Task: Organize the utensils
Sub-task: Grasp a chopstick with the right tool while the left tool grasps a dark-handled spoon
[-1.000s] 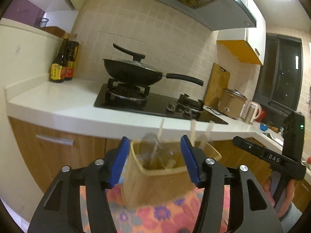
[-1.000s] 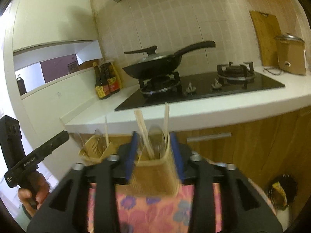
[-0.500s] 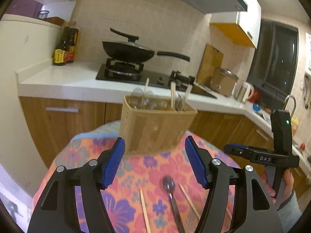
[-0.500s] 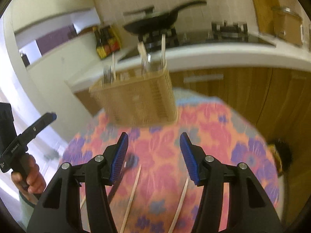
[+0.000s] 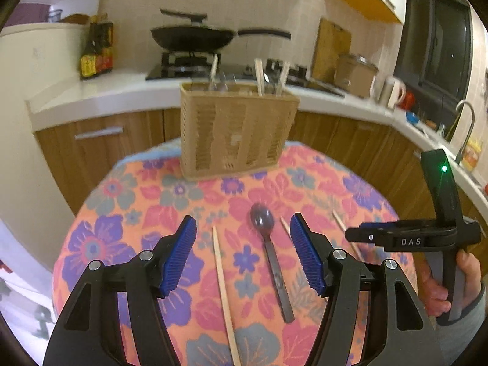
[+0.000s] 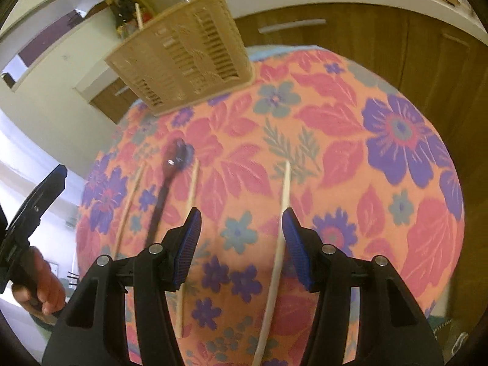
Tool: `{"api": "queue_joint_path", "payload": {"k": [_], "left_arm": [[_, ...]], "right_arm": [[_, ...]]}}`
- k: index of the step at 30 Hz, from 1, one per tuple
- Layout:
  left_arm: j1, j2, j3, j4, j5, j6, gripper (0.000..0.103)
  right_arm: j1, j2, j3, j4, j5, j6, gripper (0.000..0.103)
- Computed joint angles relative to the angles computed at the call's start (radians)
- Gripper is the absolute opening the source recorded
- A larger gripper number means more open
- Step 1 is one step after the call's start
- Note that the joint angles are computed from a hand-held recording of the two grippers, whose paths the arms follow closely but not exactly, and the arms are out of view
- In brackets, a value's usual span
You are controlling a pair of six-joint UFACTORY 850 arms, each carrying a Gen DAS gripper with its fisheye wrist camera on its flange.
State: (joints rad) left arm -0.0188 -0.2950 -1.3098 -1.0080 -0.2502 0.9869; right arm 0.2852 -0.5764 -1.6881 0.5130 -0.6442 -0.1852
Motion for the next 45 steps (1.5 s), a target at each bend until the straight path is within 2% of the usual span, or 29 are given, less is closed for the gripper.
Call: {"api": "queue_joint_path", "payload": {"k": [2,3,6,7,10,14,18,22,28,31,36,38,40,42,43,44,45], "left_arm": [[-0.005,-0.015,-0.016,0.134,-0.02,-0.132,0.062],[-0.009,-0.027,-0.027,0.212,-0.036,-0.208,0.062],[-0.017,-0.056,-0.055,0.325,-0.085,-0.317,0.061],[-0.021,-0.063,-0.06,0.346,-0.096,-0.339,0.06],[-0.025,-0.095,-0.093,0.372,-0.158,-0.365,0.059],[-0.025,-0.147,-0.148,0.37,-0.245,-0.366,0.059],[-0.036,-0.189,-0.196,0.467,-0.281,-0.442,0.052],[-0.038,-0.216,-0.233,0.489,-0.309,-0.457,0.049],[-0.063,-0.27,-0.313,0.627,-0.346,-0.544,0.045],[-0.078,-0.311,-0.38,0.699,-0.389,-0.586,0.04],[-0.096,-0.38,-0.478,0.789,-0.475,-0.651,0.033],[-0.106,-0.386,-0.485,0.83,-0.467,-0.669,0.033],[-0.117,-0.391,-0.493,0.871,-0.462,-0.693,0.031],[-0.13,-0.389,-0.487,0.932,-0.442,-0.733,0.025],[-0.135,-0.387,-0.481,0.962,-0.428,-0.755,0.015],[-0.141,-0.381,-0.47,0.992,-0.411,-0.779,0.011],[-0.142,-0.379,-0.465,0.996,-0.404,-0.783,0.011]], "right_arm": [[-0.001,0.002,0.009,-0.005,0.0,0.012,0.05],[0.001,0.005,0.015,-0.013,0.003,0.018,0.046],[0.016,0.009,0.016,-0.126,0.015,0.098,0.04],[0.021,0.008,0.014,-0.165,0.014,0.122,0.037],[0.033,0.007,0.009,-0.25,0.004,0.171,0.036],[0.07,0.006,0.009,-0.518,0.002,0.351,0.036],[0.056,0.006,0.008,-0.429,-0.01,0.275,0.036],[0.052,-0.004,-0.003,-0.422,-0.027,0.275,0.033],[0.06,-0.011,-0.005,-0.438,-0.046,0.267,0.026],[0.057,-0.031,-0.041,-0.417,-0.085,0.23,0.02],[0.045,-0.096,-0.151,-0.37,-0.202,0.15,0.02],[0.044,-0.116,-0.185,-0.368,-0.239,0.136,0.02],[0.046,-0.13,-0.208,-0.387,-0.263,0.136,0.011],[0.049,-0.138,-0.222,-0.406,-0.271,0.131,0.005],[0.048,-0.139,-0.221,-0.406,-0.269,0.125,0.004],[0.05,-0.137,-0.219,-0.412,-0.264,0.122,0.004],[0.051,-0.132,-0.211,-0.41,-0.254,0.117,0.004]]}}
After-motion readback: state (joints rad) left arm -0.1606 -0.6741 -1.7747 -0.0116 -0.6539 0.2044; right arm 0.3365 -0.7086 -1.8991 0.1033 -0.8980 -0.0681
